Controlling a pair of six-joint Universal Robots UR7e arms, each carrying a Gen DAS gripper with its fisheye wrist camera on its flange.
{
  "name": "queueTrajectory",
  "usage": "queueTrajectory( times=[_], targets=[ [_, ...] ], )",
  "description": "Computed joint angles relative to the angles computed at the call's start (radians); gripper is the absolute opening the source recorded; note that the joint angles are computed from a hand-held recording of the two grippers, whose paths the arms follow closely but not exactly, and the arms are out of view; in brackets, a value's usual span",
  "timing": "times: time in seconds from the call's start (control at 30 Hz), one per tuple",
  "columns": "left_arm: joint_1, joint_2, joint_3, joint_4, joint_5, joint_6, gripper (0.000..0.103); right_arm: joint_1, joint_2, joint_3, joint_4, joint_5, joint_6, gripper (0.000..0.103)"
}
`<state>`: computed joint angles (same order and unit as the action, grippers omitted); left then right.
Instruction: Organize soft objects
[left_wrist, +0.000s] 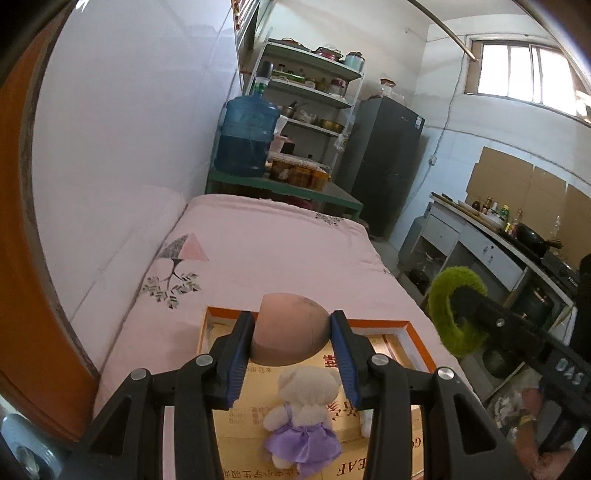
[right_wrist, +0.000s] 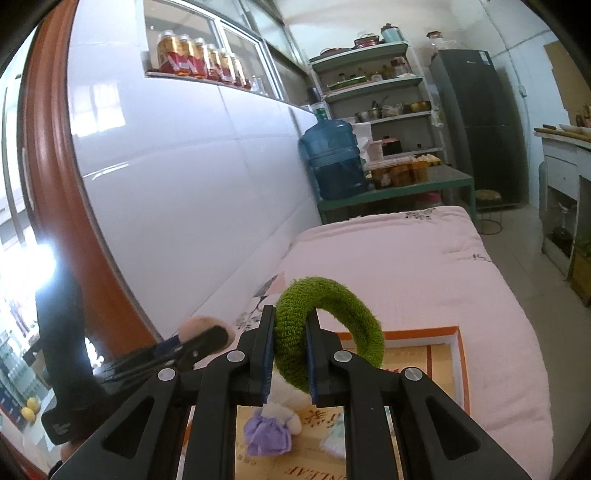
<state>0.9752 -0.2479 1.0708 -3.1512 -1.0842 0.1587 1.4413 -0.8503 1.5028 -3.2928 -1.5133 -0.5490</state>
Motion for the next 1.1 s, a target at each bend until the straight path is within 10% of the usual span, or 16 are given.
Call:
queueTrajectory(
  times=[1.1],
  targets=[
    [0.043, 0.051, -0.082, 0.183, 0.095, -0.057, 0.042, -0.05, 0.084, -0.145, 0.193, -0.2, 0.036, 0.015]
  ],
)
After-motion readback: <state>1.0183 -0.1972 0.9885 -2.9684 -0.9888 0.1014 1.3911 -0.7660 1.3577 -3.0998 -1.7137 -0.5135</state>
